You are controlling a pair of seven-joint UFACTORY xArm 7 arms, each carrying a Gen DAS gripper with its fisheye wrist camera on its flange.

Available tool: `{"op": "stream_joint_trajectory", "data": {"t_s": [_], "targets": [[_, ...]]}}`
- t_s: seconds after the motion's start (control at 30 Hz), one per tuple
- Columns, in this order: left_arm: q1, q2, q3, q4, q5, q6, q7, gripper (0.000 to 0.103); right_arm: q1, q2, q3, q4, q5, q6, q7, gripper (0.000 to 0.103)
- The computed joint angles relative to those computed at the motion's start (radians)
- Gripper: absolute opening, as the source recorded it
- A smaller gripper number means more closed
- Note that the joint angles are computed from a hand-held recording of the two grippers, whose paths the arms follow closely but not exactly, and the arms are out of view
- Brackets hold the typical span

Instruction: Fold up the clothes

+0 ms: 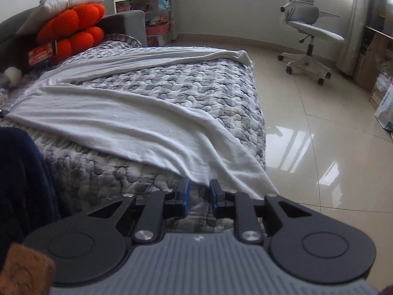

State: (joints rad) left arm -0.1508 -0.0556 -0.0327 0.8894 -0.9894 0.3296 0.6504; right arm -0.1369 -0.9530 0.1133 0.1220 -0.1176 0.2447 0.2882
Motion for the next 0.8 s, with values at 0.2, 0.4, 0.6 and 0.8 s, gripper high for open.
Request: {"op": "stream_joint_trajectory", "data": {"t_s": [0.2, 0.4, 0.6, 0.8], "targets": [[0.002, 0.005, -0.006, 0.006, 0.051, -0.003, -0.043, 0.005, -0.083, 0.028, -0.075, 0.011, 0.02, -0.136, -0.016, 0.022], [0.0, 0.004, -0.005, 0.005, 0.064, -0.005, -0.06, 0.005, -0.046, 0.311, -0.181, 0.103, 0.101, -0.207, -0.101, 0.022], [0.001, 0.012, -0.007, 0.012, 0.088, -0.004, -0.081, 0.005, -0.117, 0.191, 0.054, 0.026, 0.056, -0.234, -0.064, 0.026], [-0.001, 0.017, -0.015, 0.018, 0.141, -0.014, -0.125, 0.006, -0.086, 0.154, 0.068, 0.027, -0.011, -0.189, -0.04, 0.028]]}}
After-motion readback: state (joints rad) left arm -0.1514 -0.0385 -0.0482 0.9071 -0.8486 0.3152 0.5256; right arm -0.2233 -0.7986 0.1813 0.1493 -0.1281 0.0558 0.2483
